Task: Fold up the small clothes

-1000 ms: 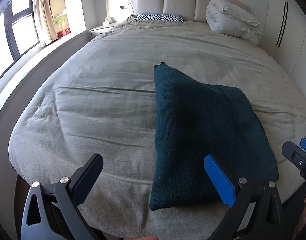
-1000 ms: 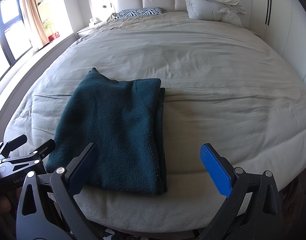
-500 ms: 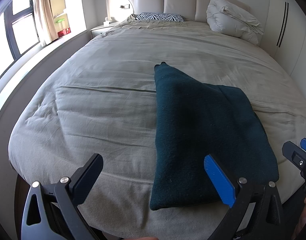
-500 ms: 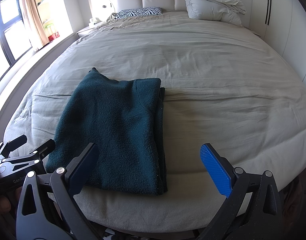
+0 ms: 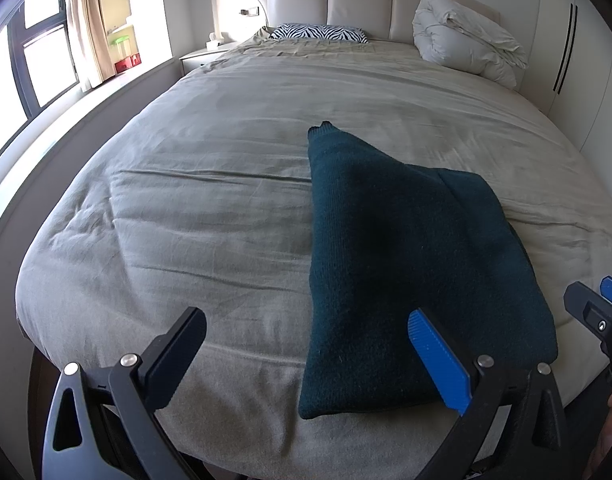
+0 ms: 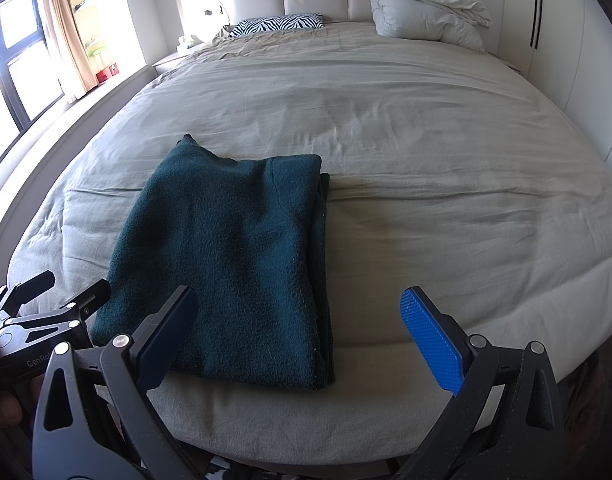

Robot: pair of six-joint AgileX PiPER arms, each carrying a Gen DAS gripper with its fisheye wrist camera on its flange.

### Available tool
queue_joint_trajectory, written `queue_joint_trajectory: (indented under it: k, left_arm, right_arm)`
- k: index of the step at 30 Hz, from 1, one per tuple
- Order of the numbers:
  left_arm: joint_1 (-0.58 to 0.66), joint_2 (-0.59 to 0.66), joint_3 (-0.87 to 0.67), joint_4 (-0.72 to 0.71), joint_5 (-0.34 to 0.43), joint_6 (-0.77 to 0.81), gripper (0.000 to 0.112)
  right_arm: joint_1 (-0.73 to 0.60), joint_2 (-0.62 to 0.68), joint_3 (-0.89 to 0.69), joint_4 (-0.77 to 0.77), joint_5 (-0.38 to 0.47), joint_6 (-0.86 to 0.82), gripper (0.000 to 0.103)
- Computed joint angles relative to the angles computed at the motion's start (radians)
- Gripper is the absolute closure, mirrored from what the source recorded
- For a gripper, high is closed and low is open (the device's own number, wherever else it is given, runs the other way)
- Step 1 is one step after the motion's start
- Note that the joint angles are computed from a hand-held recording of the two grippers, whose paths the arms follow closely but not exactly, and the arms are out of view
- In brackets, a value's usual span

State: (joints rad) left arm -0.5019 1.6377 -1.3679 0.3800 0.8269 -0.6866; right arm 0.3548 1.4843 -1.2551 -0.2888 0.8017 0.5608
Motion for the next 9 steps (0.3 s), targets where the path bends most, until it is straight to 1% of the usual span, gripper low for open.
queue_joint_trajectory:
  k: [9]
  left_arm:
    - [0.003, -0.012, 0.016, 0.005, -0.015, -0.002, 0.009]
  right_arm:
    - [-0.002, -0.003, 0.023, 0.0, -0.015, 0.008, 0.0]
